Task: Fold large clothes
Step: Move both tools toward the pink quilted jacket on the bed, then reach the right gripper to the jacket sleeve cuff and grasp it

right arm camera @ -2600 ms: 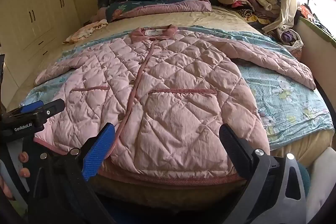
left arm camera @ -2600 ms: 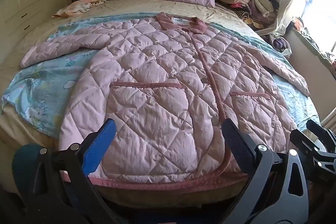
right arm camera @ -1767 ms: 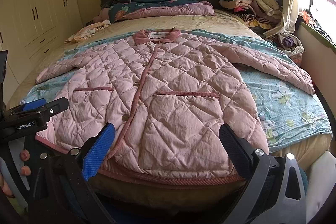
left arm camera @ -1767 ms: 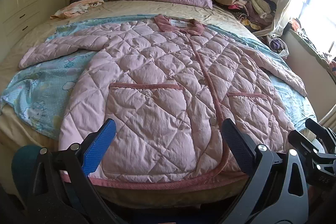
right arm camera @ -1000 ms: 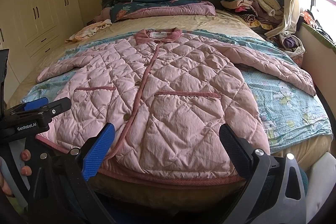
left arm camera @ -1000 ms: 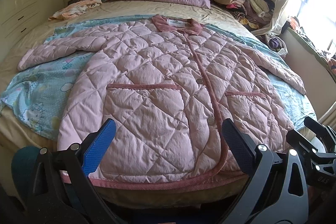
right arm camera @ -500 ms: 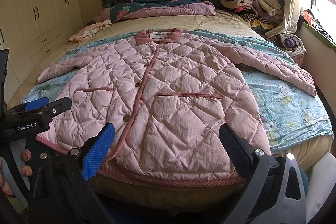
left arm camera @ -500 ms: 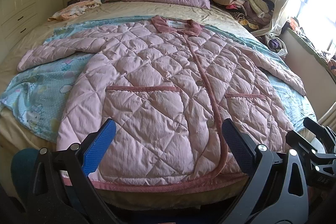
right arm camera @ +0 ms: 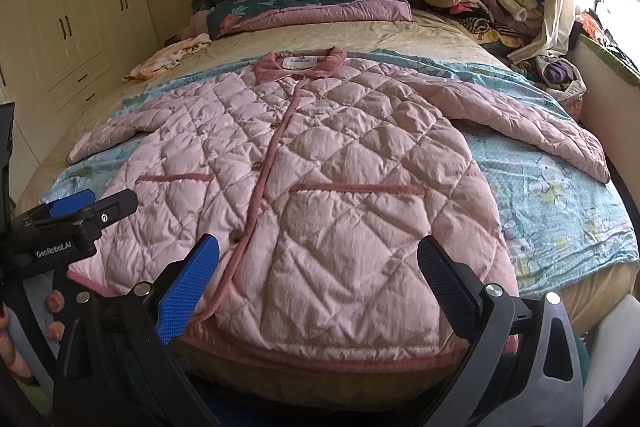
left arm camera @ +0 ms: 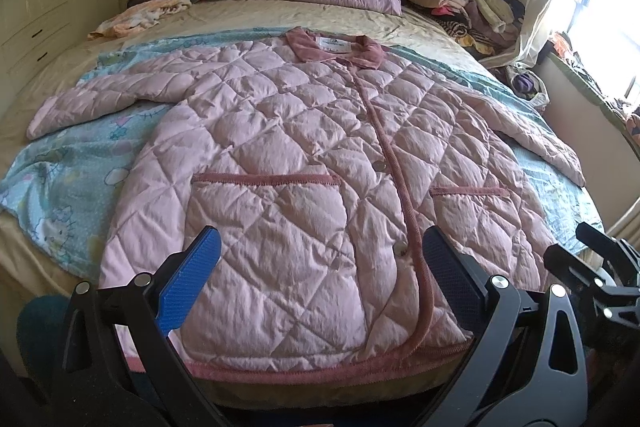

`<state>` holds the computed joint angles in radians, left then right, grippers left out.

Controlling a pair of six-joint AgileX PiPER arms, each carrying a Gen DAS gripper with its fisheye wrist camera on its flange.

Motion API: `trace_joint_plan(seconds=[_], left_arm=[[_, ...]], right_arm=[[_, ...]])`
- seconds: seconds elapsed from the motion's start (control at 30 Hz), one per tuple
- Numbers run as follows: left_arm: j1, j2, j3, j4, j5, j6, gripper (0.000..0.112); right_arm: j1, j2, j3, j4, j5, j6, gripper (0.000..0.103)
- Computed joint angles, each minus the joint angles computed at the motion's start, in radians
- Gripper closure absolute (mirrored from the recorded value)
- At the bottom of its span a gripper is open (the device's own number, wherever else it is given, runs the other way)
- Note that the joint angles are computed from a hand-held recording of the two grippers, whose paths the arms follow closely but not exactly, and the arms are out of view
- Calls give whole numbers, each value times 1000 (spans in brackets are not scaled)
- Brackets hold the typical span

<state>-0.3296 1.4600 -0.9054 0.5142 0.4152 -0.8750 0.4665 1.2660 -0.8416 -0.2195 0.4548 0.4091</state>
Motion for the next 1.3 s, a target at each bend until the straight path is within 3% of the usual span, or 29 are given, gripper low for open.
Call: trace_joint_plan(seconds=[0.57,0.93,1.3], left_arm=[[92,177,-259,-207,36,241,18],[118,301,-498,-282,119,323,18],[121,500,-825,-382,259,418,18]], right_arm=[[-105,211,-296,206,72,-231,4],[-158,338,-489,246,136,-270,4],[-245,460,-692,263,193,-271,4]])
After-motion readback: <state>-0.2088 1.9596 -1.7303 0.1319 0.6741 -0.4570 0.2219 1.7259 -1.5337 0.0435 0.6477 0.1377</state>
